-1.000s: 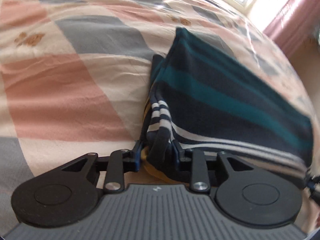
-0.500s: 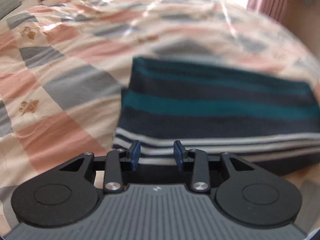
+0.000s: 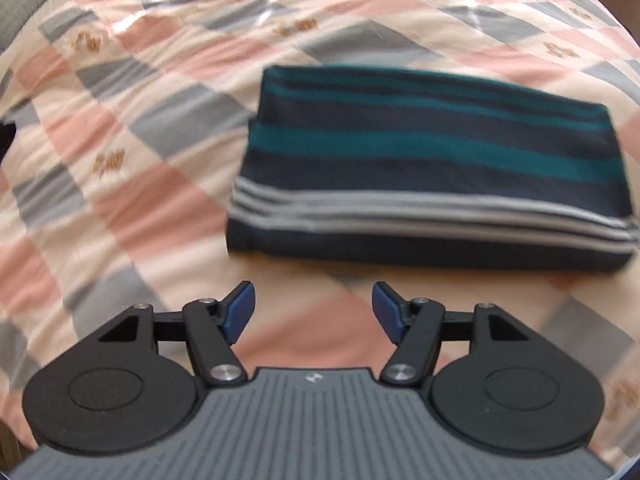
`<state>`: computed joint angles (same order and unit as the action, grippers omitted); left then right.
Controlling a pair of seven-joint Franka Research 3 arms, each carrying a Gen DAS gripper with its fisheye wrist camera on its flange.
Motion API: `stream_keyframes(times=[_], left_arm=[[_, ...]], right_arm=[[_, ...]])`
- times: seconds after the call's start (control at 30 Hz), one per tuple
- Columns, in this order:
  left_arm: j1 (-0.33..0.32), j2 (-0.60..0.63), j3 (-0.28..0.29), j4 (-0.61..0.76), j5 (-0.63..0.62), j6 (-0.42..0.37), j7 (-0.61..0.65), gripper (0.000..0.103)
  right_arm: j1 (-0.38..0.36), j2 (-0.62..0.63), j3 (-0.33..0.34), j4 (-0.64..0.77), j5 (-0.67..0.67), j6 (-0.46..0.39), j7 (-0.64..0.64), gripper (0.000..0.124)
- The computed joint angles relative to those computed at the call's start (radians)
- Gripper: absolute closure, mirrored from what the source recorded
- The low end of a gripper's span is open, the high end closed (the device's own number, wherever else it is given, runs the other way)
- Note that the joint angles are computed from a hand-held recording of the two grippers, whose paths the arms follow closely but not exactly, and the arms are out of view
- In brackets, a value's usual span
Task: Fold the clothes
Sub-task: 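Release the folded sweater and pull both grippers back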
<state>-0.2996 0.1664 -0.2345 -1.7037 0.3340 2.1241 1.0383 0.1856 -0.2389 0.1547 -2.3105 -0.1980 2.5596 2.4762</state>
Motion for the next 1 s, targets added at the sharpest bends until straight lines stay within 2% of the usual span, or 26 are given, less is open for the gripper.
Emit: stream_keyframes(times=[0.17, 0.27, 0.53, 0.73, 1.0], left_arm=[[-0.015, -0.096, -0.022, -0.054, -0.04, -0.052, -0.007, 0.035], [-0.021, -0.131, -0.029, -0.063, -0.048, -0.084, -0.006, 0.03], [-0.004, -0.22, -0.018, -0.121, -0.108, -0.073, 0.054, 0.027], [0.023, -0.233, 0.004, -0.139, -0.186, -0.036, 0.187, 0.027], [0.066, -0.168, 0.024, -0.085, -0.26, -0.014, 0.39, 0.025]], right_arm=[[0.046, -0.104, 0.002, -0.039, 0.1, -0.046, -0.066, 0.037], [0.045, -0.138, 0.016, -0.044, 0.13, -0.055, -0.077, 0.035], [0.041, -0.136, 0.06, 0.008, 0.143, -0.12, -0.025, 0.034], [0.037, -0.117, 0.107, 0.062, 0.067, -0.171, 0.106, 0.033], [0.068, -0.035, 0.136, 0.162, -0.059, -0.271, 0.343, 0.033]])
